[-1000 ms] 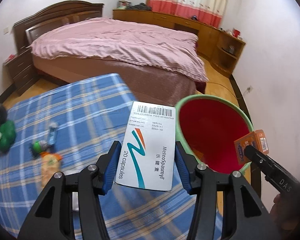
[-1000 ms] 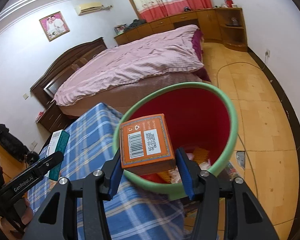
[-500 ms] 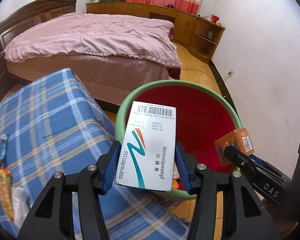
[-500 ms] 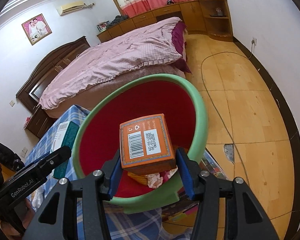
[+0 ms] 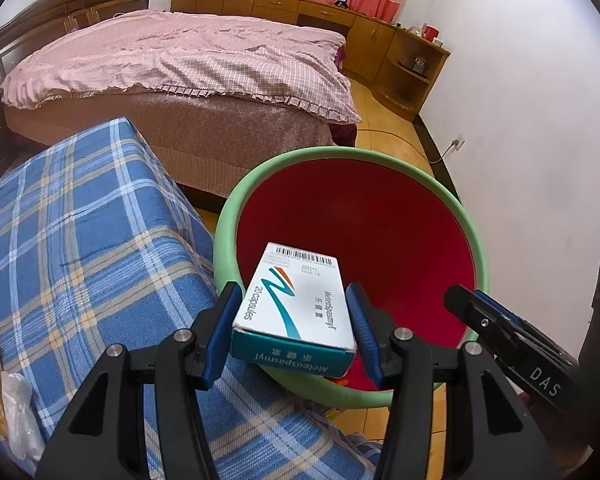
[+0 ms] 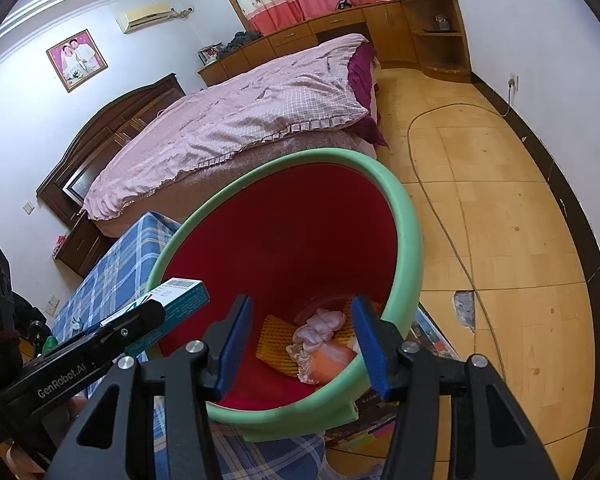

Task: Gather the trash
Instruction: 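Carry both boxes over the red bucket and open both tools to drop them, then move both tools back to the table toward the snack bag and plastic bag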

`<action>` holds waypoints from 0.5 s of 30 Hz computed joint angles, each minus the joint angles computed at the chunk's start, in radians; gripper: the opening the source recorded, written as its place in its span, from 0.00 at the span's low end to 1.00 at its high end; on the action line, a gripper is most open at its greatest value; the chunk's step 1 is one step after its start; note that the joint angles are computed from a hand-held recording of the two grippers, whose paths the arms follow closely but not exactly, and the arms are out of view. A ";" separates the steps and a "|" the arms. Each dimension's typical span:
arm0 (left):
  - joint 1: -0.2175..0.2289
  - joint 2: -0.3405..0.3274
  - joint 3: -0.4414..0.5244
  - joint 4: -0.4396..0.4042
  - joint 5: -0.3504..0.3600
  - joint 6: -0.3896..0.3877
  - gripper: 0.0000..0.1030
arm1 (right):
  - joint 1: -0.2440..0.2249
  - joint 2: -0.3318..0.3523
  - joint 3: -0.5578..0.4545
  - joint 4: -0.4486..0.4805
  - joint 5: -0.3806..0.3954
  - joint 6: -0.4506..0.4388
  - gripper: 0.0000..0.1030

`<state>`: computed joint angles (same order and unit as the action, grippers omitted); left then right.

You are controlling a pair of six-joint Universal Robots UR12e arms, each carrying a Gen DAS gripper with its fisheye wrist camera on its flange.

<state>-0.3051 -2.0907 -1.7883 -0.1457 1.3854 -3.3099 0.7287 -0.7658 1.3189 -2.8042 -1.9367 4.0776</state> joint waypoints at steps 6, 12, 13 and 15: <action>0.001 0.017 -0.019 0.026 0.000 0.003 0.57 | 0.003 -0.005 0.005 -0.006 -0.005 0.007 0.55; 0.006 0.044 -0.046 0.043 0.023 -0.008 0.57 | 0.011 -0.008 -0.002 -0.004 -0.023 0.009 0.55; 0.007 0.048 -0.050 0.045 0.028 -0.009 0.57 | 0.013 -0.008 -0.004 -0.005 -0.026 0.006 0.55; 0.012 0.061 -0.065 0.056 0.041 -0.016 0.57 | 0.017 -0.008 -0.007 -0.006 -0.030 0.001 0.55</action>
